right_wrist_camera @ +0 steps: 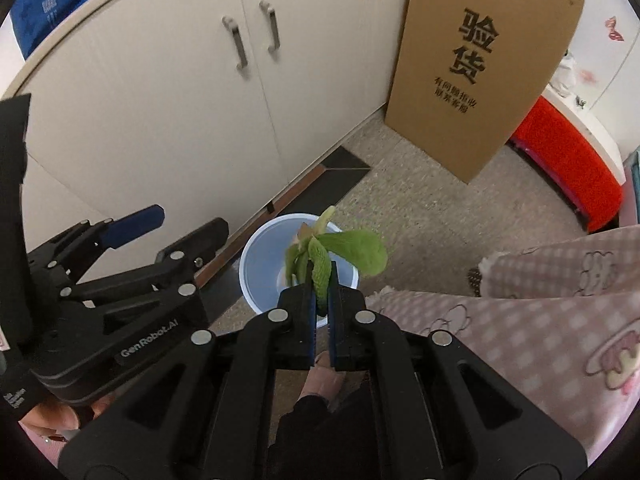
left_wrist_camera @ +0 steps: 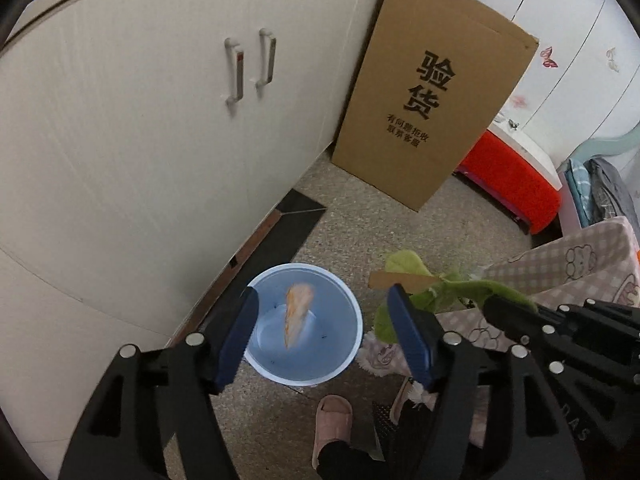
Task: Collect trash
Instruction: 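Carry both items to the blue bin and open both tools to drop them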
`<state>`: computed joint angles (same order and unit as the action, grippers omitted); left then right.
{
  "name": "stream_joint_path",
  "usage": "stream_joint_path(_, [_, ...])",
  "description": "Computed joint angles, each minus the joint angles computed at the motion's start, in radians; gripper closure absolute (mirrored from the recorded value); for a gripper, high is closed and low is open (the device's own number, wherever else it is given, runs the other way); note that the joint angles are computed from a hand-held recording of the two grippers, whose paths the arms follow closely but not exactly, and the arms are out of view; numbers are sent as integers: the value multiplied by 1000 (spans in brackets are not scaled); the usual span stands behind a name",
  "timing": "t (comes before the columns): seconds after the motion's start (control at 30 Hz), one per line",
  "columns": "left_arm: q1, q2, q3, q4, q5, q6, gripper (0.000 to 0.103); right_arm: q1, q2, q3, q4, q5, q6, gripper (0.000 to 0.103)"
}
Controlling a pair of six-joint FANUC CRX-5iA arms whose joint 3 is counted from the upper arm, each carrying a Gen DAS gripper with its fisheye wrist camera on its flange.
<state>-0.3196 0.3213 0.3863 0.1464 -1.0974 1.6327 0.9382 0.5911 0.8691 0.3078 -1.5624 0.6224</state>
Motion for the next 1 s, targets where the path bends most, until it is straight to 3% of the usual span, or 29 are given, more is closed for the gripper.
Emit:
stream_joint_path(0.4, [28,-18,-24,-50,-1,75,32,-8,38,43,-31,15,14,99])
stream_joint_path(0.53, [41,-31,-29,-81,-6,121,32,-16,17,-6,-36,114,-2,98])
stream_joint_path(0.63, [52,-45,-38,-94,1,154,30,-14,1,-48,-13,189,-10,86])
stream_joint_path(0.7, [57,-55,-45,-97,7,176,28,-8,17,-29,14,170,-21,41])
stream_joint_path(1.0, [48,-100,-63,-75,15,176,27,29,-64,-118,98,182,-107,38])
